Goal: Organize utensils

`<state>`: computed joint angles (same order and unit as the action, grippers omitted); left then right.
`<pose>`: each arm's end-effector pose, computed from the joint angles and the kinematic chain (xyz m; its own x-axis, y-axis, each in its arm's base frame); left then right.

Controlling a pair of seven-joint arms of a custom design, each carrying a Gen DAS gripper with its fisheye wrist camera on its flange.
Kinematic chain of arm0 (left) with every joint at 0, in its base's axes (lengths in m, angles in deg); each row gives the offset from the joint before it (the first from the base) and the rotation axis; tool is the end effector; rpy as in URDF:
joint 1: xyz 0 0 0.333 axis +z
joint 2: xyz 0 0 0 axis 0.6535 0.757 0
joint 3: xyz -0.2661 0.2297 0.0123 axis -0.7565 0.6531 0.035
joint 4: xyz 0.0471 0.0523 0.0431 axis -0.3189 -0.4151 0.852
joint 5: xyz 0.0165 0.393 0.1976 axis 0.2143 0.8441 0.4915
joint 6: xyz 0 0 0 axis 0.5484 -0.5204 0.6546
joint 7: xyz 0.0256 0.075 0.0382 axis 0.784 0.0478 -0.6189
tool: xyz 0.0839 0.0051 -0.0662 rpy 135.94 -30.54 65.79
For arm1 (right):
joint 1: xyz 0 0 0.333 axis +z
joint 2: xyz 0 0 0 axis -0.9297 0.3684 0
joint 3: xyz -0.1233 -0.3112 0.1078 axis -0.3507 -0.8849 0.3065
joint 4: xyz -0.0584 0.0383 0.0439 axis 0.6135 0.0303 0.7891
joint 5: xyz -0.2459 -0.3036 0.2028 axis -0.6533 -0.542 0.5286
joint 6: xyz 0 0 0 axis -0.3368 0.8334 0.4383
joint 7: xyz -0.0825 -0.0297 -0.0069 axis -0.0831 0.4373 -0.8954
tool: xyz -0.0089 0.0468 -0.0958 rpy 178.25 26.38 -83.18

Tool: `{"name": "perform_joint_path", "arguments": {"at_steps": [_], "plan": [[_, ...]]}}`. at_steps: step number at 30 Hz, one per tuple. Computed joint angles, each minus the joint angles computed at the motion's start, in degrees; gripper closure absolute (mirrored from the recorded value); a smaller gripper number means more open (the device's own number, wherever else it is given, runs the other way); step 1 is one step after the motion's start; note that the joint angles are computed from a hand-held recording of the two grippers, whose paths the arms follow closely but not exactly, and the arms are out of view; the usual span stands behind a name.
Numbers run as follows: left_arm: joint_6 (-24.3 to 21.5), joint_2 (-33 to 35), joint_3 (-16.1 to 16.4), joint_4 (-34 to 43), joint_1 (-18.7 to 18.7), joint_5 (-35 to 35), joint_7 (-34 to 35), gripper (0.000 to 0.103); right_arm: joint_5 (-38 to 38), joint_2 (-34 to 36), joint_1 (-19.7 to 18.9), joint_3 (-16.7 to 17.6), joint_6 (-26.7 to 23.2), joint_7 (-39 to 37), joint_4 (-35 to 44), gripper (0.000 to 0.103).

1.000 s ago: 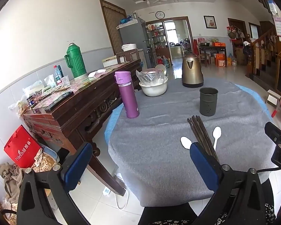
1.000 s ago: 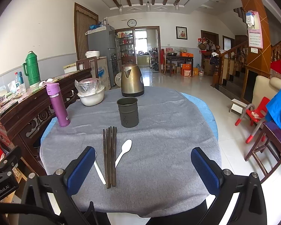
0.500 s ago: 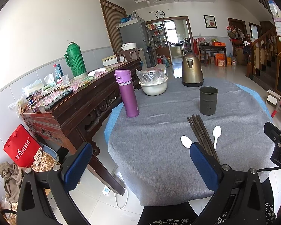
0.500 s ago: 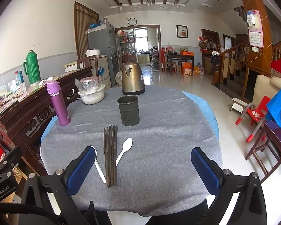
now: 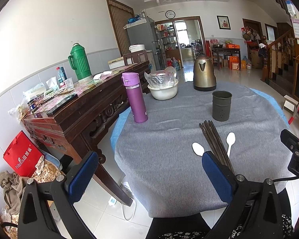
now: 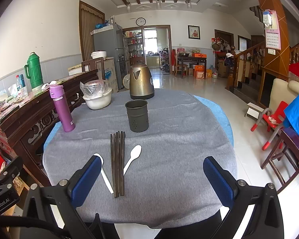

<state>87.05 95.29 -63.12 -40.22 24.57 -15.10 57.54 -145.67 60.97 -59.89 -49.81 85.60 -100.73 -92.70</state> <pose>0.6274 -0.2830 0.5791 -0.3738 -0.9020 -0.2158 -0.4036 0.3677 -0.8378 0.5564 0.1360 0.5608 -0.6057 -0.7941 -0.0499 -0.3864 0.3484 -0.8540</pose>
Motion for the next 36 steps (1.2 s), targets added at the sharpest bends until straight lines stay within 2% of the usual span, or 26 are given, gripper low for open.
{"name": "perform_joint_path", "arguments": {"at_steps": [2, 6, 10, 13, 15, 18, 21, 22, 25, 26, 28, 30, 33, 36], "plan": [[0.08, 0.04, 0.01, -0.09, 0.01, -0.02, 0.01, 0.0, 2.89, 0.07, 0.35, -0.29, -0.46, -2.55, 0.42, 0.0], [0.25, 0.06, -0.14, -0.46, 0.2, -1.02, 0.78, 0.0, 2.09, 0.11, 0.1, -0.15, -0.16, -1.81, 0.18, 0.0], [-0.61, 0.47, -1.84, -0.15, 1.34, -7.36, 6.7, 0.0, 4.49, 0.66, 0.21, -0.64, -0.28, -4.51, 0.87, 0.0], [-1.06, 1.53, -1.38, 1.03, 0.79, -8.96, 7.92, 0.0, 7.55, 1.67, -0.14, -1.67, 1.07, -6.88, 1.81, 0.0], [-2.85, 2.79, -2.24, 2.53, 1.09, -12.66, 11.13, 0.0, 8.65, 2.58, -0.7, -2.34, 2.41, -7.43, 2.35, 0.0], [-5.67, 5.03, -3.48, 5.17, 1.57, -19.04, 16.45, 0.0, 12.58, 3.93, -1.62, -4.2, 7.83, -10.38, 2.69, 0.001], [-10.52, 8.19, -5.0, 9.54, 2.5, -26.64, 21.92, 0.0, 14.21, 5.53, -3.21, -5.64, 13.12, -12.95, 2.98, 0.008], [-12.04, 9.37, -5.19, 11.13, 2.57, -28.7, 23.13, 0.0, 14.96, 6.2, -3.67, -6.04, 14.55, -13.69, 3.17, 0.014], [-18.94, 14.22, -6.9, 17.91, 3.75, -36.38, 28.47, 0.004, 29.31, 9.41, -4.74, -8.55, 23.9, -21.75, 2.96, 0.035], [-20.59, 15.33, -7.0, 19.38, 3.82, -38.08, 29.49, 0.011, 36.87, 10.74, -5.01, -9.1, 27.12, -26.17, 2.75, 0.039], [-26.66, 18.88, -8.34, 24.45, 4.82, -43.02, 32.72, 0.02, 54.58, 13.58, -5.83, -8.77, 31.95, -37.82, 2.91, 0.047], [-33.08, 22.88, -8.75, 30.28, 4.78, -46.09, 34.29, 0.035, 68.21, 16.52, -7.47, -7.02, 32.27, -47.93, 4.94, 0.049], [-41.57, 28.93, -9.37, 39.36, 4.37, -49.78, 35.1, 0.046, 85.75, 20.99, -11.29, -2.75, 31.27, -61.24, 9.34, 0.057], [-47.26, 34.66, -9.3, 48.06, 3.11, -51.36, 34.54, 0.057, 89.36, 24.86, -12.31, -2.82, 27.96, -62.94, 13.31, 0.063]]}}
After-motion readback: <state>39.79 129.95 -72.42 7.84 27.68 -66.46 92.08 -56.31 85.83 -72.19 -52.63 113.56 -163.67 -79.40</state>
